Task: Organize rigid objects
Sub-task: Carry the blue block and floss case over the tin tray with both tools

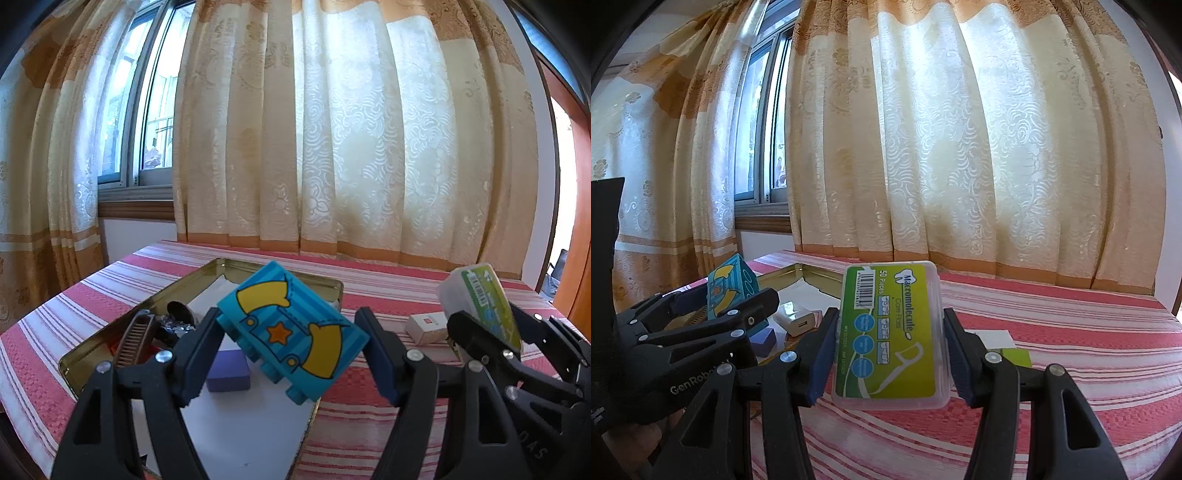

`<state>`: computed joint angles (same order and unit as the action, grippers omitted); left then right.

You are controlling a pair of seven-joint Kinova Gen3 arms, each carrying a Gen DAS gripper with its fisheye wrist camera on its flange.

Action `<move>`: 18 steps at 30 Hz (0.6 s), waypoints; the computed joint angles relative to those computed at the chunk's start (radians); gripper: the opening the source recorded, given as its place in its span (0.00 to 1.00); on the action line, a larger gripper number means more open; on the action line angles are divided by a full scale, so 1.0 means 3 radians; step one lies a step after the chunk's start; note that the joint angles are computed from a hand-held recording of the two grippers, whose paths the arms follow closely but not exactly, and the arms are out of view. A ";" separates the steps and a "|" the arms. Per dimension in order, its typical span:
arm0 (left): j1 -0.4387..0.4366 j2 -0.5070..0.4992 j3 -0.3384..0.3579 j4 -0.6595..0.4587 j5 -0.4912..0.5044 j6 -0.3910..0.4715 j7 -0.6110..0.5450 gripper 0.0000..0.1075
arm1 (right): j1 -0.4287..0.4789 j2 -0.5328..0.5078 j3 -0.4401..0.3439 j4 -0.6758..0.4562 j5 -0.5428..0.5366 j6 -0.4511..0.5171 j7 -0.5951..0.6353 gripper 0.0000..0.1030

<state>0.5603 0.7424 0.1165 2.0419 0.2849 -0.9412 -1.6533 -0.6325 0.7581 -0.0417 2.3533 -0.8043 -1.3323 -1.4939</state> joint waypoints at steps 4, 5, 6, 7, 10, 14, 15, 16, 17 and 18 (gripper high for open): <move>-0.0032 -0.0005 0.0002 0.0021 -0.0048 -0.0024 0.0019 0.68 | 0.0009 0.0000 -0.0001 -0.0023 0.0029 0.0016 0.0016 0.55; -0.0036 -0.0003 0.0000 0.0023 -0.0047 -0.0028 0.0018 0.68 | 0.0011 0.0000 -0.0003 -0.0026 0.0035 0.0020 0.0019 0.55; -0.0047 -0.0003 -0.0002 0.0026 -0.0054 -0.0031 0.0024 0.68 | 0.0012 -0.0003 -0.0004 -0.0034 0.0040 0.0033 0.0029 0.55; -0.0053 -0.0002 -0.0003 0.0026 -0.0052 -0.0031 0.0027 0.68 | 0.0015 -0.0008 -0.0004 -0.0046 0.0047 0.0055 0.0044 0.55; -0.0089 -0.0007 -0.0006 0.0035 -0.0061 -0.0032 0.0051 0.68 | 0.0021 -0.0014 -0.0002 -0.0082 0.0070 0.0101 0.0081 0.55; -0.0131 -0.0010 -0.0009 0.0032 -0.0094 -0.0014 0.0071 0.68 | 0.0018 -0.0017 -0.0001 -0.0135 0.0084 0.0158 0.0147 0.55; -0.0137 -0.0009 -0.0009 0.0033 -0.0106 -0.0013 0.0074 0.68 | 0.0020 -0.0016 -0.0001 -0.0142 0.0089 0.0163 0.0153 0.55; -0.0137 -0.0009 -0.0009 0.0033 -0.0106 -0.0013 0.0074 0.68 | 0.0021 -0.0017 -0.0002 -0.0154 0.0091 0.0180 0.0166 0.55; -0.0137 -0.0009 -0.0010 0.0033 -0.0102 -0.0013 0.0075 0.68 | 0.0022 -0.0022 -0.0001 -0.0169 0.0092 0.0203 0.0185 0.55; -0.0137 -0.0009 -0.0011 0.0031 -0.0099 -0.0012 0.0075 0.68 | 0.0022 -0.0025 -0.0001 -0.0181 0.0096 0.0222 0.0204 0.55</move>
